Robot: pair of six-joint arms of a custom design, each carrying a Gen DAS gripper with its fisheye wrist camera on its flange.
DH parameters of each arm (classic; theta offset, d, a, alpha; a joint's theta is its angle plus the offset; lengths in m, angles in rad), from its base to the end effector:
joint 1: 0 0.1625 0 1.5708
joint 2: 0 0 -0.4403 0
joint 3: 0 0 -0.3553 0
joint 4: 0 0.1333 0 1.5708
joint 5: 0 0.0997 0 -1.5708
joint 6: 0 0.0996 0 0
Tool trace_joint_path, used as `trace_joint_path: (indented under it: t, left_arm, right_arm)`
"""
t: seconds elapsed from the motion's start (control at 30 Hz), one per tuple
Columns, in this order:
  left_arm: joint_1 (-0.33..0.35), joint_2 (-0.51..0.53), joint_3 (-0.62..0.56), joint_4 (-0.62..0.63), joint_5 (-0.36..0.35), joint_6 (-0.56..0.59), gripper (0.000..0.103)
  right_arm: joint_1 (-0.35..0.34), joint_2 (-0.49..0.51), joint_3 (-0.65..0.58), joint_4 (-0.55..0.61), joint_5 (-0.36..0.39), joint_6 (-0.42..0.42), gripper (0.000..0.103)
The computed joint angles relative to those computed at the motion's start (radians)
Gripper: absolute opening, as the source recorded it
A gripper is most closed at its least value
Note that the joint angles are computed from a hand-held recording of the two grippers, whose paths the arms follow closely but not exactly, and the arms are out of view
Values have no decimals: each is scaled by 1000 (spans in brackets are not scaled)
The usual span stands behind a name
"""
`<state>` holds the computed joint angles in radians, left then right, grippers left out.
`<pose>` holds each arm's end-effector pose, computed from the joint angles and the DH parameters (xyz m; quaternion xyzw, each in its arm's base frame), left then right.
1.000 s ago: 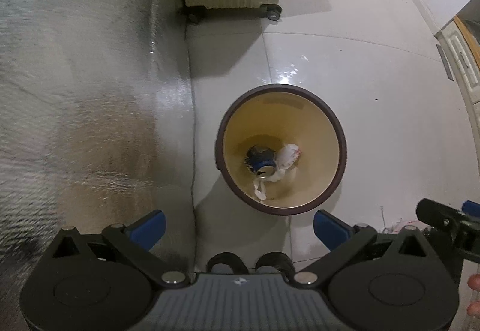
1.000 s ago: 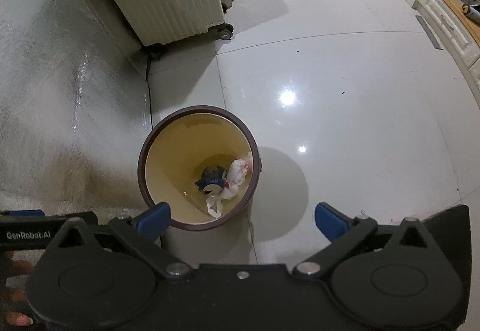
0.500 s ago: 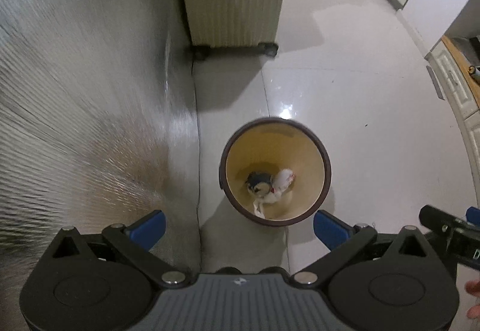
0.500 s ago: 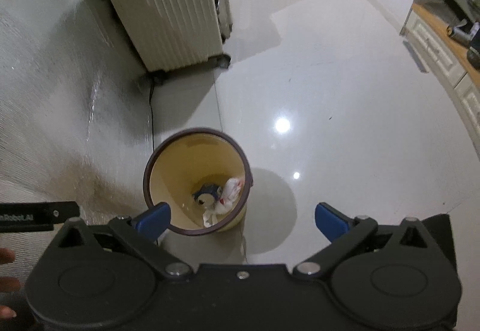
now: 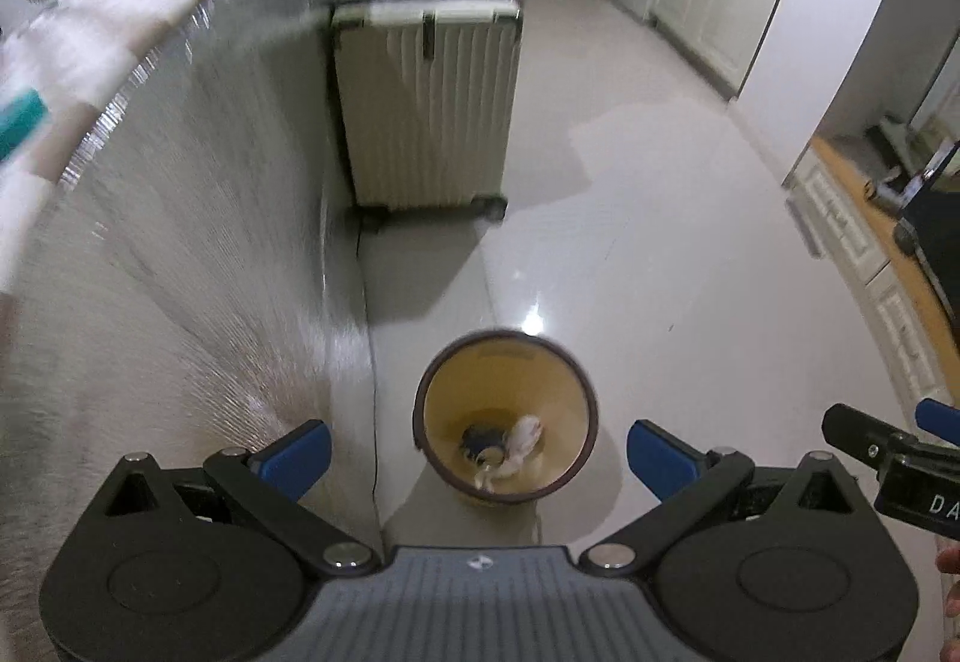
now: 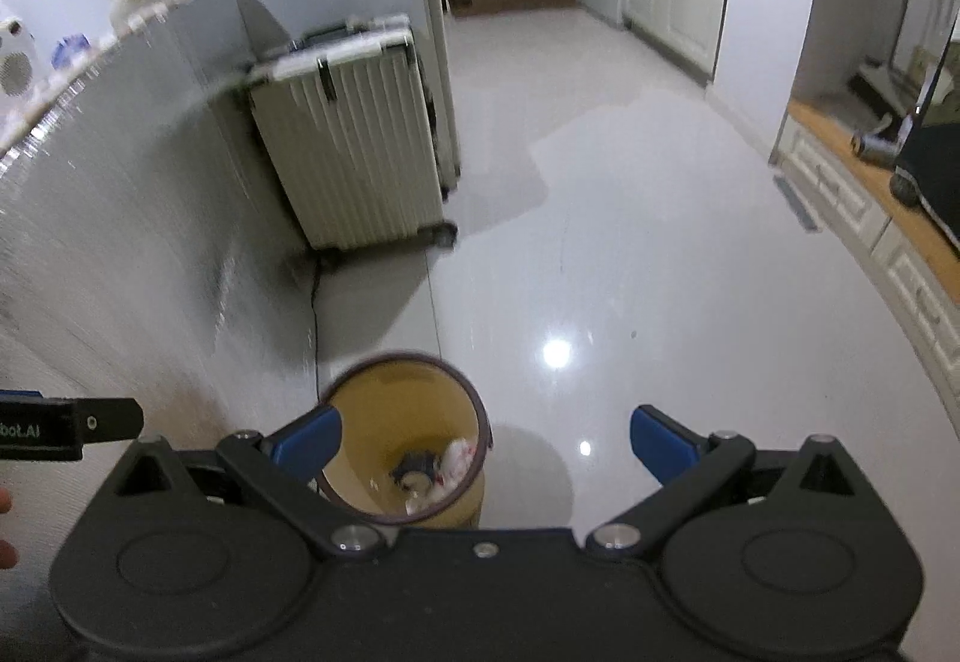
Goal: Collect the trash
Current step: 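Raise both open grippers away from the bin back toward the table, then grasp the red snack packet with the left gripper while the right gripper grasps the teal tin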
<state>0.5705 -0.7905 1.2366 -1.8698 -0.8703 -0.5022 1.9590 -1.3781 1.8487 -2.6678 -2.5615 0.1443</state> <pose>-0.4974 -0.5538 0.2322 0.2553 0.9016 -0.1831 0.2972 0.2408 -0.4566 0.4478 -0.0435 -0.8486 0.3805 0.3650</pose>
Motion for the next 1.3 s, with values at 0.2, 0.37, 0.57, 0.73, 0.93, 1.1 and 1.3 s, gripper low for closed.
trace_joint_path:
  t: [0.2, 0.37, 0.57, 0.73, 0.93, 1.1, 1.3]
  left_arm:
    - [-48, -67, 46, -78, 20, 25, 103]
    - [-87, -110, 70, -142, 74, 51, 103]
    - [-120, -165, 97, -224, 116, 78, 103]
    - [-145, -214, 133, -298, 183, 101, 103]
    - [-157, -260, 161, -374, 285, 148, 103]
    - [-138, -298, 178, -427, 346, 180, 103]
    - [-89, -337, 175, -451, 366, 253, 103]
  right_arm:
    - [82, -1, -5, -128, -41, -94, 103]
    - [147, 18, -24, -244, -56, -186, 103]
    - [214, 64, -66, -380, -57, -316, 103]
    - [255, 116, -108, -505, -33, -439, 103]
    - [281, 173, -159, -571, 26, -505, 103]
    - [287, 219, -209, -577, 91, -524, 103]
    - [283, 288, -265, -589, 168, -512, 103]
